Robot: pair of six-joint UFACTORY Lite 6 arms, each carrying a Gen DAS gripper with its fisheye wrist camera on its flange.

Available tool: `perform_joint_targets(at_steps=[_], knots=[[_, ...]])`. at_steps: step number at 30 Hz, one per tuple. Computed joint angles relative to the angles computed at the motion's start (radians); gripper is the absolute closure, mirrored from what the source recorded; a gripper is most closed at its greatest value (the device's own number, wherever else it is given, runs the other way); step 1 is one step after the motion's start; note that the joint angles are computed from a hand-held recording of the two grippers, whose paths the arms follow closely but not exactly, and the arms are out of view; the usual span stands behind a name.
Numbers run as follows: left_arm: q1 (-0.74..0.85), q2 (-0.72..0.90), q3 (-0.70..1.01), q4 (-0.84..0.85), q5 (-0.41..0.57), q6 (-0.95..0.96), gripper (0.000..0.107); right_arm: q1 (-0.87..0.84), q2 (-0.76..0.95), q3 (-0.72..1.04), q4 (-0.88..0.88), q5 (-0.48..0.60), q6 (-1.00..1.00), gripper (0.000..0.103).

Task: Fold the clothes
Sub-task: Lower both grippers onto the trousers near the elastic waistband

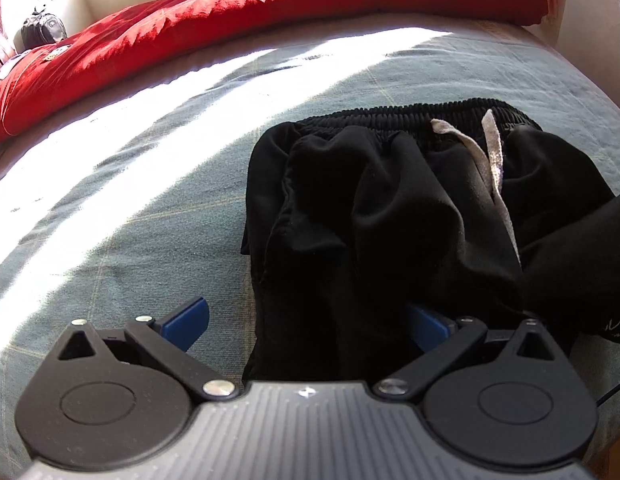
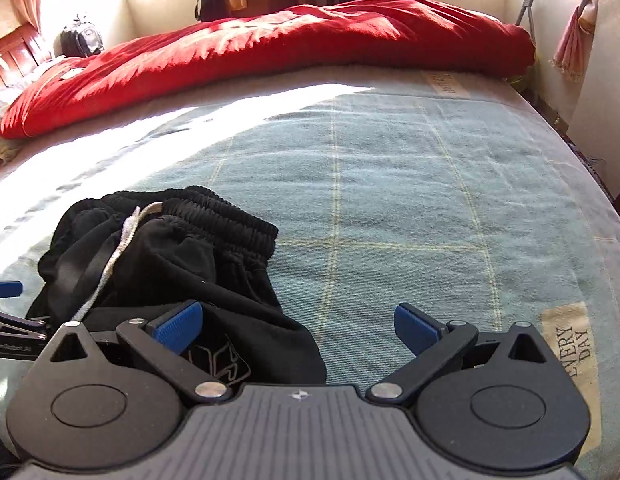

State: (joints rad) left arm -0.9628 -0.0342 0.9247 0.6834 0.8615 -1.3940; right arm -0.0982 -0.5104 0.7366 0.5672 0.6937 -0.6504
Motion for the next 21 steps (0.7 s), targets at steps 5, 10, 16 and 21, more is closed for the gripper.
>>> perform_joint_targets(at_steps=[5, 10, 16, 21], knots=[[0.039, -0.010, -0.074, -0.038, -0.102, -0.011, 0.004, 0.081, 0.079, 0.029, 0.210, 0.011, -0.204, 0.000], [0.092, -0.108, -0.222, -0.015, -0.268, -0.077, 0.004, 0.205, 0.182, 0.028, 0.248, -0.061, -0.264, 0.000], [0.010, -0.187, -0.347, 0.204, -0.284, -0.334, 0.004, 0.182, 0.231, -0.024, 0.409, -0.043, -0.490, 0.000], [0.011, -0.169, -0.293, 0.105, -0.241, -0.238, 0.004, 0.129, 0.321, -0.020, 0.453, 0.005, -0.584, 0.000]])
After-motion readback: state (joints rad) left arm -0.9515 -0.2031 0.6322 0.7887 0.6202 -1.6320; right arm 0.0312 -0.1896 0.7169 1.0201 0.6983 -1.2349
